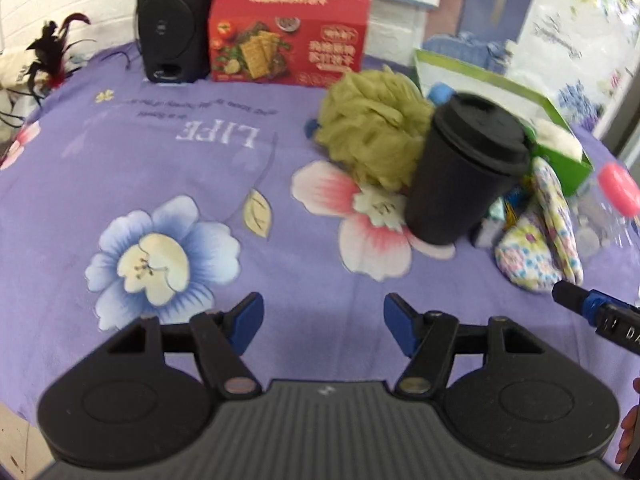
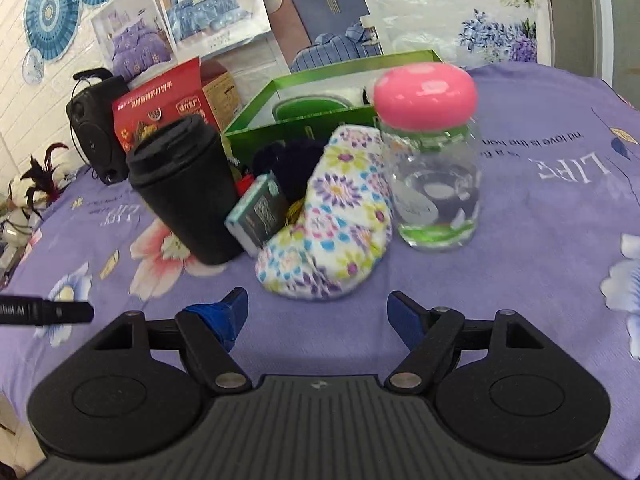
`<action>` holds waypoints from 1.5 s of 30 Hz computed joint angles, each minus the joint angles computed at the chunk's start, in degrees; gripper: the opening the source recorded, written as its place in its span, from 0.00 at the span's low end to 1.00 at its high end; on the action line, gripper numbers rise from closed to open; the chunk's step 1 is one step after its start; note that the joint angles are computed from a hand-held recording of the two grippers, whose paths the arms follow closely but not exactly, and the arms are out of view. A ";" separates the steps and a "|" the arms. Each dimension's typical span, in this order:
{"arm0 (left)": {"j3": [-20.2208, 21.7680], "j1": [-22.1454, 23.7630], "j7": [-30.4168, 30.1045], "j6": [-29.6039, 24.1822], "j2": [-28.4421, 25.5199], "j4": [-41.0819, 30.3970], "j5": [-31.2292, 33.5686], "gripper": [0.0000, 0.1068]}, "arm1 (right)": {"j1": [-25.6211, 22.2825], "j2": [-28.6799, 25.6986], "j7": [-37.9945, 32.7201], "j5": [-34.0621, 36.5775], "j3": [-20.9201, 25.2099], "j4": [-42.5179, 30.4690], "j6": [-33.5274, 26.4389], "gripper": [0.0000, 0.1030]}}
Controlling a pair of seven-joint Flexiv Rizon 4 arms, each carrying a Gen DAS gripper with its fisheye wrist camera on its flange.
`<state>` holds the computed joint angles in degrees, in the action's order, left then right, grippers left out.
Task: Organize soft objects
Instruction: 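Move the left tool to the yellow-green bath puff and grasp it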
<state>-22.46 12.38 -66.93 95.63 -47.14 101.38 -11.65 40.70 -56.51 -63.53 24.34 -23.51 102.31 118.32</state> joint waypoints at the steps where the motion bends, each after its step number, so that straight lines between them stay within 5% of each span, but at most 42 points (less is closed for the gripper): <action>1: -0.35 0.41 0.14 0.25 -0.20 -0.20 0.09 0.62 | 0.68 -0.25 -0.22 0.21 -1.03 -0.60 -0.42 0.61; 3: 0.30 0.02 -0.15 0.38 -0.47 -0.88 -0.09 0.62 | 3.40 -1.35 -1.12 1.34 -4.58 -1.16 -1.20 0.61; 6: 0.51 -0.09 -0.37 -0.88 -1.21 -2.12 -0.55 0.62 | 11.35 -6.62 1.54 8.12 -15.87 -2.81 -7.47 0.62; 11: -0.17 -0.38 1.86 -4.90 -2.64 -4.64 -1.69 0.62 | 7.86 -6.86 9.03 5.86 -13.30 -5.36 -10.16 0.62; 15: -2.30 0.61 4.97 -5.67 -3.21 -4.72 -2.43 0.62 | 10.90 -10.23 16.92 7.39 -19.16 -5.25 -14.76 0.62; 20: -3.95 1.09 7.07 -6.20 -4.16 -5.53 -4.08 0.62 | 15.30 -10.34 22.88 8.68 -23.47 4.99 -15.89 0.63; 24: -4.70 1.00 8.01 -5.94 -4.40 -5.59 -4.91 0.62 | 17.08 -9.55 26.81 9.15 -23.87 12.15 -14.90 0.63; 27: -4.50 0.50 8.41 -6.00 -4.12 -5.41 -5.15 0.62 | 12.56 -4.88 25.44 5.63 -17.86 13.14 -4.24 0.64; 30: -4.55 0.55 8.67 -5.58 -3.68 -4.72 -5.28 0.62 | 9.52 -2.35 20.14 -1.32 -14.79 10.02 -1.83 0.63; 35: -3.07 0.14 8.05 -5.00 -3.05 -3.97 -5.42 0.62 | 6.49 -2.73 14.57 -5.74 -12.29 2.63 -6.36 0.63; 43: 1.16 -2.66 6.19 -6.91 -3.80 -6.89 -6.44 0.62 | 1.72 -2.18 15.80 -9.43 -9.51 -0.11 -12.13 0.64; 45: 2.48 -3.69 5.98 -7.42 -4.33 -8.77 -6.64 0.62 | 0.84 -3.43 16.58 -9.90 -8.68 0.07 -9.13 0.65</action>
<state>-19.98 8.69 -60.95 88.21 -51.47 92.62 -18.28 41.54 -59.94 -46.95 14.44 -32.19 102.38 109.20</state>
